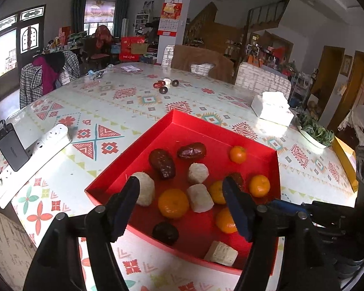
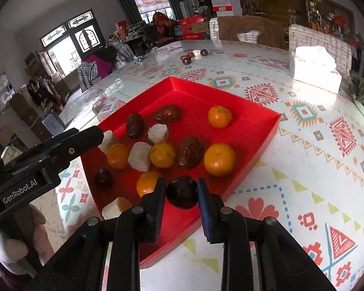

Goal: Organize fruits
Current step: 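Carry both dates over the red tray and open both tools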

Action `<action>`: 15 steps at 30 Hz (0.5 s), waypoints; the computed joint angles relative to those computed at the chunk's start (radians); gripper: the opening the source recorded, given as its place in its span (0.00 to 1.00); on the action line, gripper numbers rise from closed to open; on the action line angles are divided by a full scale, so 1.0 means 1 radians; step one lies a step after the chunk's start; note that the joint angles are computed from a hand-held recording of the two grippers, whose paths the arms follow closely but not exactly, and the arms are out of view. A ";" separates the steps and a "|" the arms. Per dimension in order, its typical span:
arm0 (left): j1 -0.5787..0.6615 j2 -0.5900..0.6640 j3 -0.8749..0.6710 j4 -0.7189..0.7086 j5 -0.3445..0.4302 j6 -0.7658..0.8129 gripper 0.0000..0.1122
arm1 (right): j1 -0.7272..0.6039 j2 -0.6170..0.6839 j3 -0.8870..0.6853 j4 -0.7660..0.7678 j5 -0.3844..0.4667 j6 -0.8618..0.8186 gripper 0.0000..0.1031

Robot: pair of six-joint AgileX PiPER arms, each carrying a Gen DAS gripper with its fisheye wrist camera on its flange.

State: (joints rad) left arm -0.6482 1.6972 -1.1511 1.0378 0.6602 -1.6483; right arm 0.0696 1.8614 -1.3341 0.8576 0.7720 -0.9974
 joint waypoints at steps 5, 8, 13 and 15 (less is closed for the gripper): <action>-0.014 0.014 -0.025 -0.008 0.025 0.006 0.67 | -0.029 0.006 0.004 0.065 0.061 -0.049 0.42; -0.032 0.019 -0.042 -0.004 0.055 0.000 0.69 | -0.048 -0.020 0.033 0.109 0.054 -0.091 0.52; -0.091 0.074 -0.126 0.010 0.184 -0.001 0.73 | -0.108 -0.043 0.057 0.151 0.058 -0.086 0.52; -0.134 0.122 -0.185 0.042 0.319 -0.004 0.80 | -0.141 -0.055 0.084 0.177 0.054 -0.087 0.54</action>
State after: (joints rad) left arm -0.7820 1.8188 -1.3364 1.0798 0.9788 -1.6527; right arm -0.0710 1.8062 -1.2500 1.0347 0.8264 -1.0841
